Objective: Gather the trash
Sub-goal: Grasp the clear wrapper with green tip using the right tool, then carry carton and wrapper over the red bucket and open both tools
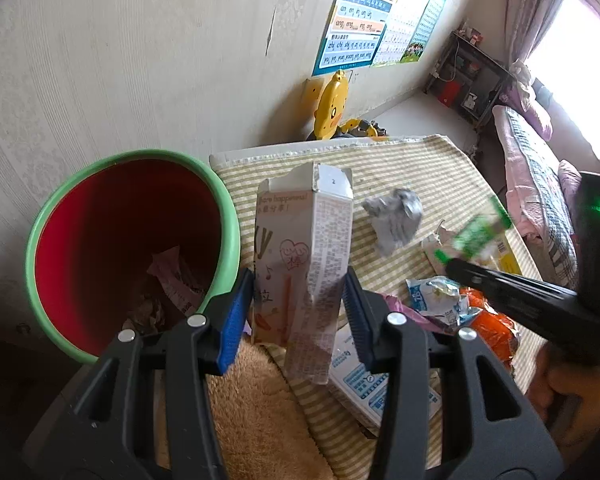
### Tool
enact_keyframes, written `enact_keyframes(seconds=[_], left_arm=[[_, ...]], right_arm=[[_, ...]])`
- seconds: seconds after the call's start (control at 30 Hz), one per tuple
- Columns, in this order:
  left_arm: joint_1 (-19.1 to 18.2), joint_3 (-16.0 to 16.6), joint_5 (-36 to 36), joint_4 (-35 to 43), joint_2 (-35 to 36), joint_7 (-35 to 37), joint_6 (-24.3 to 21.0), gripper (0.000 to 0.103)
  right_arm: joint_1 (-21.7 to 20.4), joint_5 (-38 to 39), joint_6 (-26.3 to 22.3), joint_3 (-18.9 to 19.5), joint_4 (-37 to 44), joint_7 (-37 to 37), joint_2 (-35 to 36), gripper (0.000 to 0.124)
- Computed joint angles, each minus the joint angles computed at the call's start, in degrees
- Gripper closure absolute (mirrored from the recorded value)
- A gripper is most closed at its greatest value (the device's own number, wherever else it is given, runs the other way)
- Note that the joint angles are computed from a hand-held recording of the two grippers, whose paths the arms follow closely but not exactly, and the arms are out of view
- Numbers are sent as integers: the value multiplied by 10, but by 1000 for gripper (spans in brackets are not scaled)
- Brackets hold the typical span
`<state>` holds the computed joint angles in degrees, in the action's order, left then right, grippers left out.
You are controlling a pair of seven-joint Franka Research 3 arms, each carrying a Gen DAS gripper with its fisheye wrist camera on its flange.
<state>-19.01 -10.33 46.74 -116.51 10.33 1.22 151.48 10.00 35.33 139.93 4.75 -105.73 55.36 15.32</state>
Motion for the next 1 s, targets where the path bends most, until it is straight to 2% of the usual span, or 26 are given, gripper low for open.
enact_keyframes(seconds=[0.2, 0.37, 0.67, 1.0], left_arm=[[0, 2, 32, -13, -25, -29, -24, 60], [14, -4, 58, -45, -63, -70, -63, 60], [51, -21, 64, -113, -124, -116, -99, 60], [85, -27, 56, -164, -159, -136, -82, 60]], right_arm=[[-4, 80, -12, 9, -31, -54, -57, 123], [22, 103, -10, 14, -36, -87, -77, 123], [60, 86, -16, 27, -26, -109, -58, 122], [98, 43, -23, 47, 10, -109, -12, 121]])
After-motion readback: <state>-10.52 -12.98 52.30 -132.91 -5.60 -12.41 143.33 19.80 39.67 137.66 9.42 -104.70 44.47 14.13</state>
